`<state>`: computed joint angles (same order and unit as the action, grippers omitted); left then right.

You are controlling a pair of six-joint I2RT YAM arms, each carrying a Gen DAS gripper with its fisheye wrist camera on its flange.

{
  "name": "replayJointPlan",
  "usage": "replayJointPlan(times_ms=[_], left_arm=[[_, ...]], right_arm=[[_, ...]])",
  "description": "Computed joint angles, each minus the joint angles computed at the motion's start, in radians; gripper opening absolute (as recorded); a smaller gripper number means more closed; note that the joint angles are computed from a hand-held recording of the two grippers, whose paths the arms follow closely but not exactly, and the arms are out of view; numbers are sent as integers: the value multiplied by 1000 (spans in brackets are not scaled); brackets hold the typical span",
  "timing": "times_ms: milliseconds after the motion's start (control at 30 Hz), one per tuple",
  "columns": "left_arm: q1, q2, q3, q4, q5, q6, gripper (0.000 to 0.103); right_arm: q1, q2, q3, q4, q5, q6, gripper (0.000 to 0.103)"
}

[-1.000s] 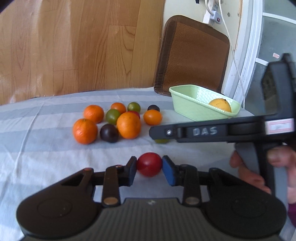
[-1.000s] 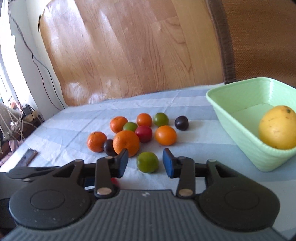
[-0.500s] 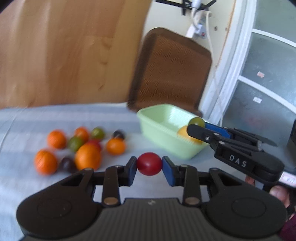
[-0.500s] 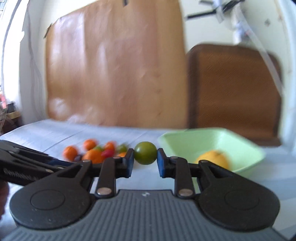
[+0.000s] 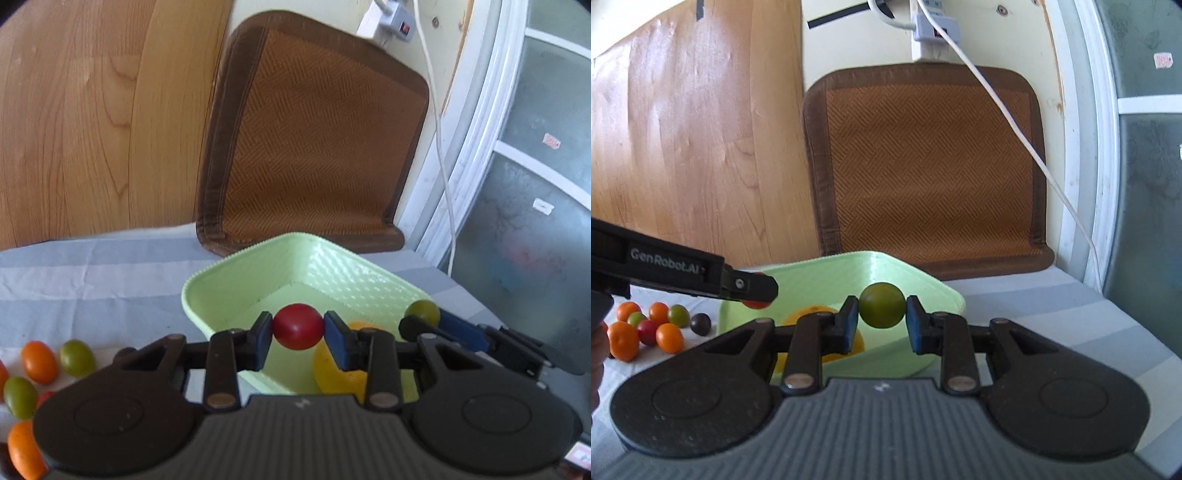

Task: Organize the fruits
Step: 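Carry both tomatoes over the green basket and open both grippers, then grasp a tangerine with the left gripper while the right gripper grasps another tangerine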

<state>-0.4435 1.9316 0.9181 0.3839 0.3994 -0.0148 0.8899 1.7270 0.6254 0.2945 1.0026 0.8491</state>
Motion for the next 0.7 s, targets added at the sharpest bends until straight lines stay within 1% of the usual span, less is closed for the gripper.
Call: replayJointPlan(times_ms=[33,67,100,133,167,233,333,400,467,500,533,600,633,667,700], left_arm=[[-5,4,-5,8,-13,4,32],[-10,9,-9,17,-21,9,33],[-10,7,-17,31,-25,14,34],[-11,0,-26,38,-28,14,38],[-7,-11,-35,41,-24,11,41],[11,-42,-64,58,-8,2,41],[86,-125,-156,111,49,-10,41],[183,-194,-228,148,97,-24,41],[311,-248,-292,181,145,-37,41],[384,-269,-319,193,163,-36,41],[460,-284,-341,204,176,-23,41],[572,-292,-364,208,174,20,41],[618,-287,-366,198,171,49,41],[659,-274,-361,181,178,82,41],[693,-259,-356,163,196,116,41]], right_arm=[[1,-2,-4,6,2,-3,34],[10,1,-4,1,18,6,46],[17,5,1,-8,32,10,52],[24,9,4,-12,45,12,58],[30,9,-2,0,53,8,58],[42,9,-7,6,75,16,57],[54,1,-21,8,113,47,57],[60,-5,-29,7,140,73,56],[72,-6,-37,23,169,80,52],[79,-3,-46,58,187,62,51],[88,0,-50,83,205,46,48],[108,11,-69,192,243,-27,47],[121,18,-81,269,262,-71,47],[133,19,-83,316,267,-96,47],[144,9,-79,344,245,-109,47]])
